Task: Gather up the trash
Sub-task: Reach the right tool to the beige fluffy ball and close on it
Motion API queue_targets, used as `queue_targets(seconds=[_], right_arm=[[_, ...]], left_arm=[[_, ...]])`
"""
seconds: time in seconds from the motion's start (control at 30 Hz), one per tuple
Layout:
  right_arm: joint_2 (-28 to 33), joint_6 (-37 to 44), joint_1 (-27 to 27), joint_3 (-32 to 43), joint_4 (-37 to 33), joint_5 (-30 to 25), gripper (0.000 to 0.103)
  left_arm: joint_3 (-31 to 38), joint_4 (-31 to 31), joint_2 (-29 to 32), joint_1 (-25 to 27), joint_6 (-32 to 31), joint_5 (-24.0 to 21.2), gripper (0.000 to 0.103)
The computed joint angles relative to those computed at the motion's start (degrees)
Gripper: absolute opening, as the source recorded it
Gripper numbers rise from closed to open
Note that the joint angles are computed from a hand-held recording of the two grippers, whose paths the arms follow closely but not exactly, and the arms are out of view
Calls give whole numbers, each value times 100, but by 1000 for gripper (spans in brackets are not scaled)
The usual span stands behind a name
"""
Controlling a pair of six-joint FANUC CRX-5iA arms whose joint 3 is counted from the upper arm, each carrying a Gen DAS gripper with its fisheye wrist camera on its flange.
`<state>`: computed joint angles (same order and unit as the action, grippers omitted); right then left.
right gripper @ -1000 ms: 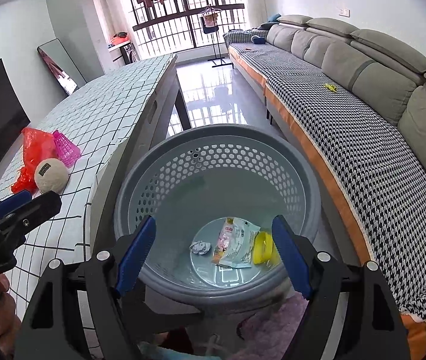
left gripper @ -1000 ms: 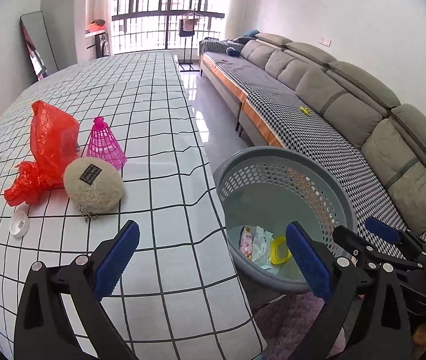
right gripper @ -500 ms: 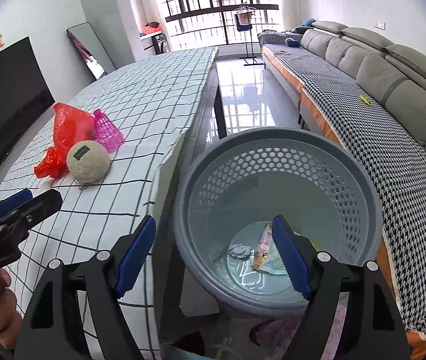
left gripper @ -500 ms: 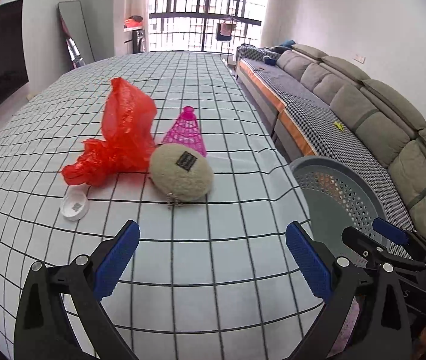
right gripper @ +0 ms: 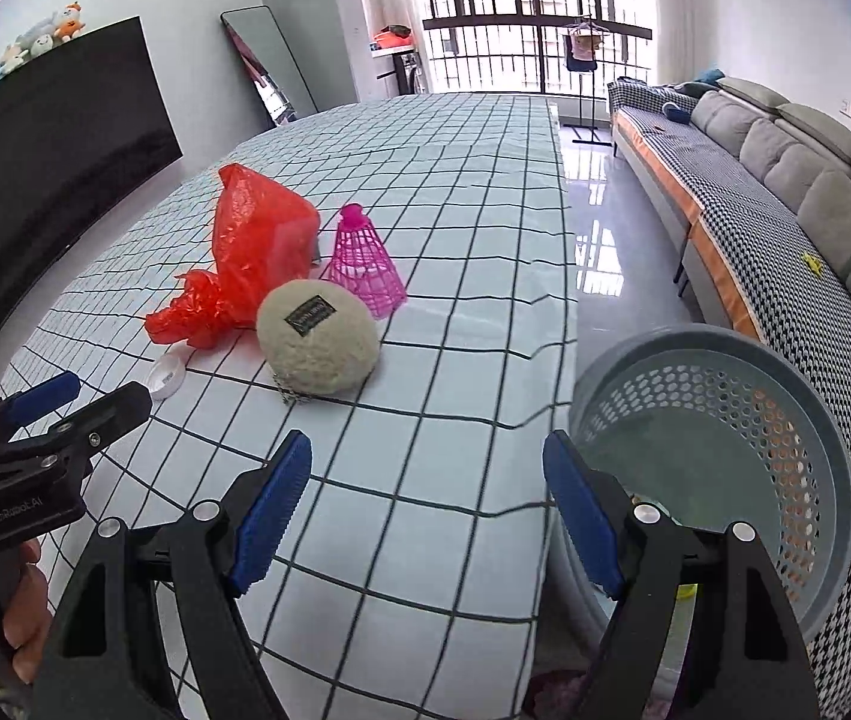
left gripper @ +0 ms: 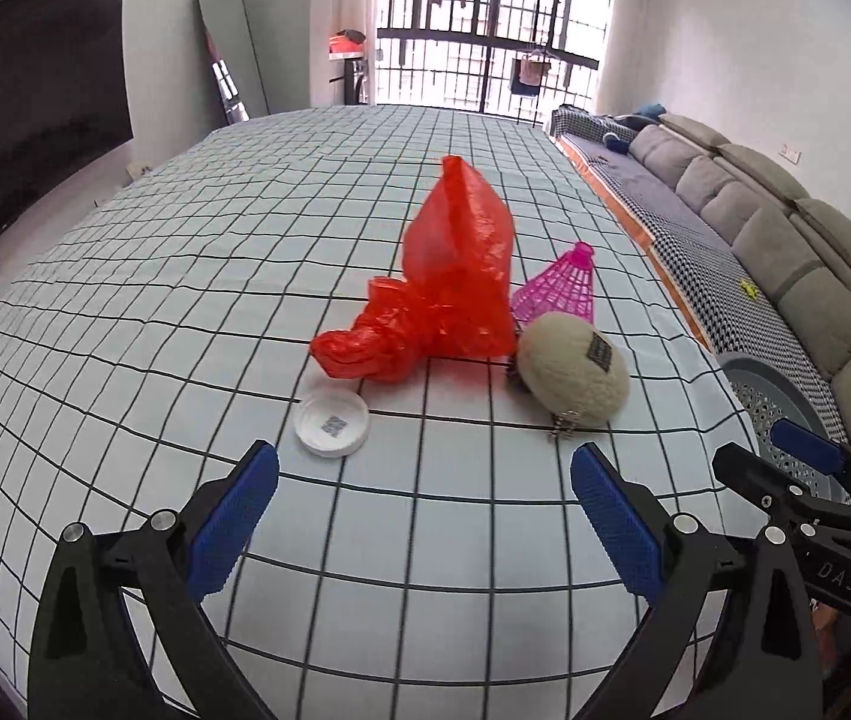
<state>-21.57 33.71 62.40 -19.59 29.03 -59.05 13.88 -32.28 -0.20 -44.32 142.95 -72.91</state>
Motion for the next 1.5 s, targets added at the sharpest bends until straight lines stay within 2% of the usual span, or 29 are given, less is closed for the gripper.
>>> queue_targets(seconds=[0.33, 0.77, 1.17, 1.37, 1.4, 1.5], right_arm=[[807, 698, -142, 678, -296, 138, 76], [1642, 1297, -465, 1365, -710, 146, 76], [1993, 1581, -687, 1652, -976, 194, 79], [1973, 1482, -605, 1555, -733, 274, 78], [1936, 1448, -573, 1506, -685, 282, 76], [1901, 1486, -567, 1506, -721, 254, 61]], left_arm=[[-325, 127, -233, 468, -97, 180, 96], [-699, 596, -352, 885, -229, 591, 96], [-909, 943, -412, 1112, -298, 816, 96], [-910, 921, -411, 1112, -262, 802, 96], [-911, 921, -409, 1114, -259, 800, 96], [-899, 917, -398, 1110, -247, 778, 96]])
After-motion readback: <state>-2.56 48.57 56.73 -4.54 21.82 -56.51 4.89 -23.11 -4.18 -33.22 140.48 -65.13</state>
